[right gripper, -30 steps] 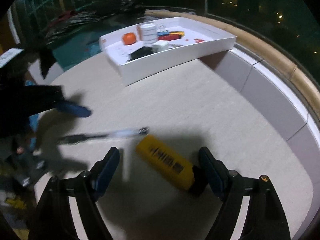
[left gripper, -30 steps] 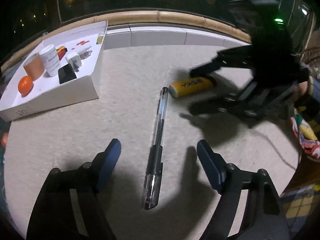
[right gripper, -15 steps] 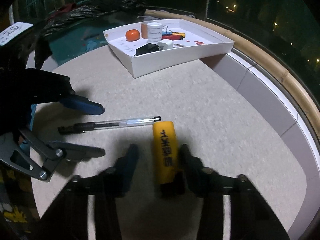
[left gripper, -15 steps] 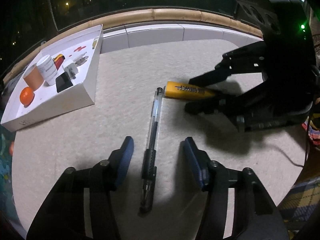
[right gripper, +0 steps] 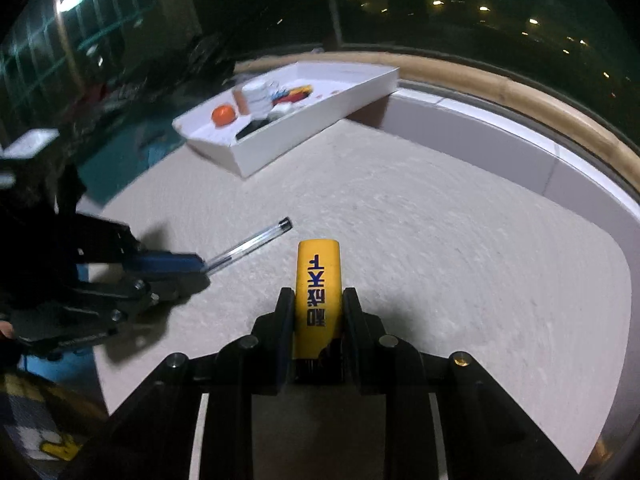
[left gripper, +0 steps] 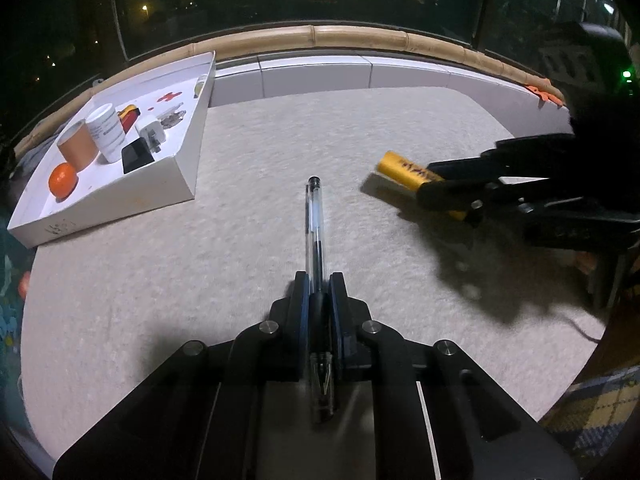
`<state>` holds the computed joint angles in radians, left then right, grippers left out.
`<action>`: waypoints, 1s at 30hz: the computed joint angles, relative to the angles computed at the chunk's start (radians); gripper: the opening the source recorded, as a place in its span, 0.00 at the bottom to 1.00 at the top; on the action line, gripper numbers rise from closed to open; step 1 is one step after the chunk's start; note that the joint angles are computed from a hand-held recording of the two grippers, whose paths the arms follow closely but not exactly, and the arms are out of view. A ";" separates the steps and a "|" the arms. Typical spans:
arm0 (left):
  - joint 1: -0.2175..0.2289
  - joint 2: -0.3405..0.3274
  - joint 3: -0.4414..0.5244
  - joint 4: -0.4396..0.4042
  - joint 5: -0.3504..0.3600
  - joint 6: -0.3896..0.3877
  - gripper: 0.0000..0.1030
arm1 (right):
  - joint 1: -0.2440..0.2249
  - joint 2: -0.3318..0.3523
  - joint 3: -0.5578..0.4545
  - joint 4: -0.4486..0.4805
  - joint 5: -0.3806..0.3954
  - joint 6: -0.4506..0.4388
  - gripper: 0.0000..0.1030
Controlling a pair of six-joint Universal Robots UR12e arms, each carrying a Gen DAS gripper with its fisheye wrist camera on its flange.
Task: Organize rigid objects
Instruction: 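Grasp the black pen with the left gripper while the right grasps the yellow lighter, then carry the black pen and yellow lighter into the white tray and release both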
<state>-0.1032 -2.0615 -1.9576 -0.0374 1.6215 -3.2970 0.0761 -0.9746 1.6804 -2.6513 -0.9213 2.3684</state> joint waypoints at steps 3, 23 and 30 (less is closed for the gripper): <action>0.000 0.001 -0.003 0.016 -0.008 0.010 0.09 | -0.013 -0.012 0.021 -0.037 0.033 0.056 0.22; 0.041 0.025 -0.039 0.156 -0.097 0.090 0.09 | -0.010 -0.047 0.098 -0.329 0.048 0.356 0.22; 0.057 0.035 -0.052 0.187 -0.131 0.113 0.09 | 0.003 -0.047 0.105 -0.388 0.037 0.424 0.22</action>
